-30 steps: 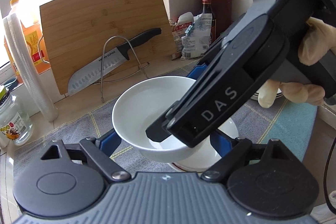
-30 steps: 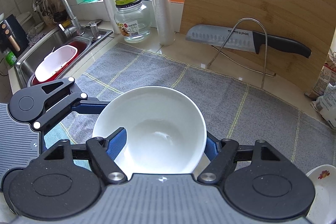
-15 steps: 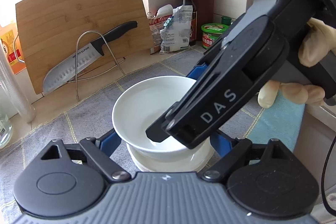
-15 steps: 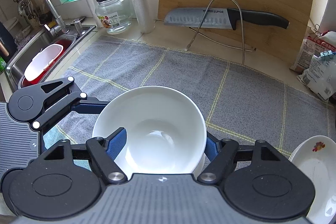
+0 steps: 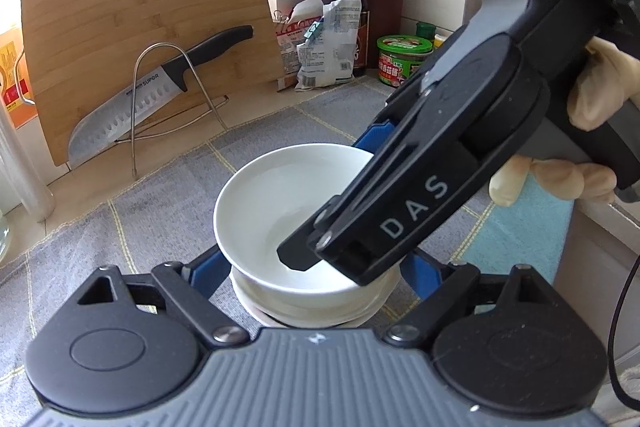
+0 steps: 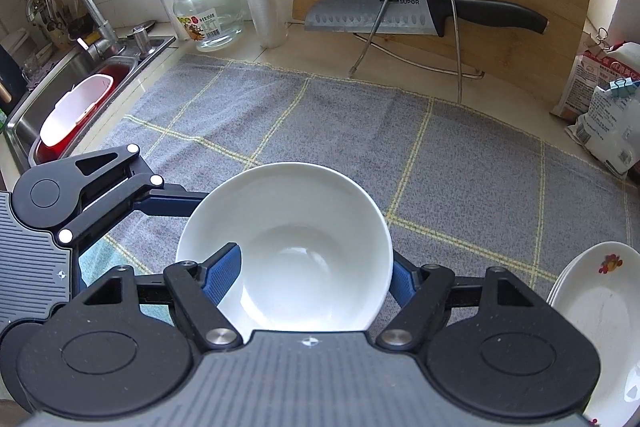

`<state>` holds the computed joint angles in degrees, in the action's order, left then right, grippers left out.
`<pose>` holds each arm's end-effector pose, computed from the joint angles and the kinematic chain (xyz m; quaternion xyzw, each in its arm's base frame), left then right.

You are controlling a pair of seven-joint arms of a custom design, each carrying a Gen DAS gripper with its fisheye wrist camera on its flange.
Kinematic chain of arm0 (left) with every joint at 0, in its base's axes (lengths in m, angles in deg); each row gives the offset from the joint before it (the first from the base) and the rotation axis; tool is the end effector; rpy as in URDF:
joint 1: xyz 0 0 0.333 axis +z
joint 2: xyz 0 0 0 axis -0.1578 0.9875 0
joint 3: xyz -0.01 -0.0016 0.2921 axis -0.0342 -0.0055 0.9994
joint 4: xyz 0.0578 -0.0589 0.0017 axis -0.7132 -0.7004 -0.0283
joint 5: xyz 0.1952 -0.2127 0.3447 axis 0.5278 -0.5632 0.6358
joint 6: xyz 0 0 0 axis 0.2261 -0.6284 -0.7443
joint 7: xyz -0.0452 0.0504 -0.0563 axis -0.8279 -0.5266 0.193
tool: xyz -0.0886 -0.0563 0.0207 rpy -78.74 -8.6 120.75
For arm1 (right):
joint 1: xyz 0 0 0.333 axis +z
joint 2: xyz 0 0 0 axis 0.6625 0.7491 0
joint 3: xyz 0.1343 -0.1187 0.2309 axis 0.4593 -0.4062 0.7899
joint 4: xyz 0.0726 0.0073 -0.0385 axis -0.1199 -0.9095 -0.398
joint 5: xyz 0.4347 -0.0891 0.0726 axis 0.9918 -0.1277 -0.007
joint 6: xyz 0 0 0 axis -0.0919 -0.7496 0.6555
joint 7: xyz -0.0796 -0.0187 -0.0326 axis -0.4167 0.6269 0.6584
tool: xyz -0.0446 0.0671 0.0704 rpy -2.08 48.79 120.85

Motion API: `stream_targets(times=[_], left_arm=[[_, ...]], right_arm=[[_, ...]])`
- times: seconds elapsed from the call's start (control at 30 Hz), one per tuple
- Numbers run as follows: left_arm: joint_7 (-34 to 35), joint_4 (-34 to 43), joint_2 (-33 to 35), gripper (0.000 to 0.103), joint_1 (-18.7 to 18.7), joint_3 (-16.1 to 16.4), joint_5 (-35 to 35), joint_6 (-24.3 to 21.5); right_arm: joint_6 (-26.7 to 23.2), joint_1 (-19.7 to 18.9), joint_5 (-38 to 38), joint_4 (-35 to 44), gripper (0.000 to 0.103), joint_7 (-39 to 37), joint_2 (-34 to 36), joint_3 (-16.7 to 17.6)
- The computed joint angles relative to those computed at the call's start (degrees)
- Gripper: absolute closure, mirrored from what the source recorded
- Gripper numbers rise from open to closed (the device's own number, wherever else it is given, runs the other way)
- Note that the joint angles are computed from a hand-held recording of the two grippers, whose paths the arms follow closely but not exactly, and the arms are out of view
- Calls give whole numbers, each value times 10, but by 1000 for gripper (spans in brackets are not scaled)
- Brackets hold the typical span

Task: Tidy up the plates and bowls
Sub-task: 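Lower the held bowl into the stacked bowls with the right gripper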

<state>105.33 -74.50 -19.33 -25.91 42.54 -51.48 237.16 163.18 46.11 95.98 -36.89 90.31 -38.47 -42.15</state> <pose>0.4804 -0.2852 0.5780 -0.5931 0.6995 -0.3013 0.2612 0.6260 0.0764 0.5780 -0.9279 0.2520 0.0154 0.2742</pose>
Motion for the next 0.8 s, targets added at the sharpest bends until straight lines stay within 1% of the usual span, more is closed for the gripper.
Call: stream_targets(times=[0.2, 0.8], left_arm=[[1, 1, 3, 13, -1, 2, -8, -5], [11, 4, 5, 13, -3, 4, -20, -13]], right_arm=[[9, 3, -5, -8, 23, -7, -4, 2], [12, 7, -16, -13, 22, -13, -10, 2]])
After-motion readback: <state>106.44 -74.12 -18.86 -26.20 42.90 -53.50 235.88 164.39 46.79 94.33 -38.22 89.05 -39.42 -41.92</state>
